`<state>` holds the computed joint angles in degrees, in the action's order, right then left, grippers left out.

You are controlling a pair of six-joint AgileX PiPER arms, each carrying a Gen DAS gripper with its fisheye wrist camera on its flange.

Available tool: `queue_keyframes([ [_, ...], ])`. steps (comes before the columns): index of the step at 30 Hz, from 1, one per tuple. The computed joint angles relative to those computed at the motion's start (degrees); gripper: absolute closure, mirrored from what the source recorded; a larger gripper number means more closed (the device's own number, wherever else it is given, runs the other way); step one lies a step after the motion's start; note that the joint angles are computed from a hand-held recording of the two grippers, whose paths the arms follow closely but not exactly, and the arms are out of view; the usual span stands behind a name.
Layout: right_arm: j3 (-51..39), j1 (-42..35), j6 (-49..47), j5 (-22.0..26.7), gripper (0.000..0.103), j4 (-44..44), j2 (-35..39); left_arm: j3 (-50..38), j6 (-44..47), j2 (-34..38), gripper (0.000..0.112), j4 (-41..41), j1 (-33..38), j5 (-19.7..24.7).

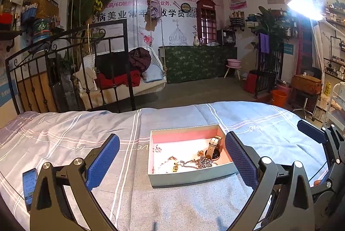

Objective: Organize jewelry

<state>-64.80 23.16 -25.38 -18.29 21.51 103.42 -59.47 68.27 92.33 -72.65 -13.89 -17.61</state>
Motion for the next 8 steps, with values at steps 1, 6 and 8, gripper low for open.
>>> queue_keyframes([
  [1, 0.0, 0.0, -0.1, 0.1, 0.006, 0.1, 0.0, -0.6, 2.6, 0.1, 0.016, -3.4, 0.2, 0.3],
  [6, -0.6, -0.2, -0.6, 0.9, 0.006, 0.4, 0.2, -1.2, 6.8, 0.1, 0.016, -7.6, 1.3, 1.7],
  [8, -0.8, -0.1, -1.2, 1.1, 0.006, 1.0, 0.2, -1.2, 6.2, 0.1, 0.016, -7.5, 1.3, 1.0],
])
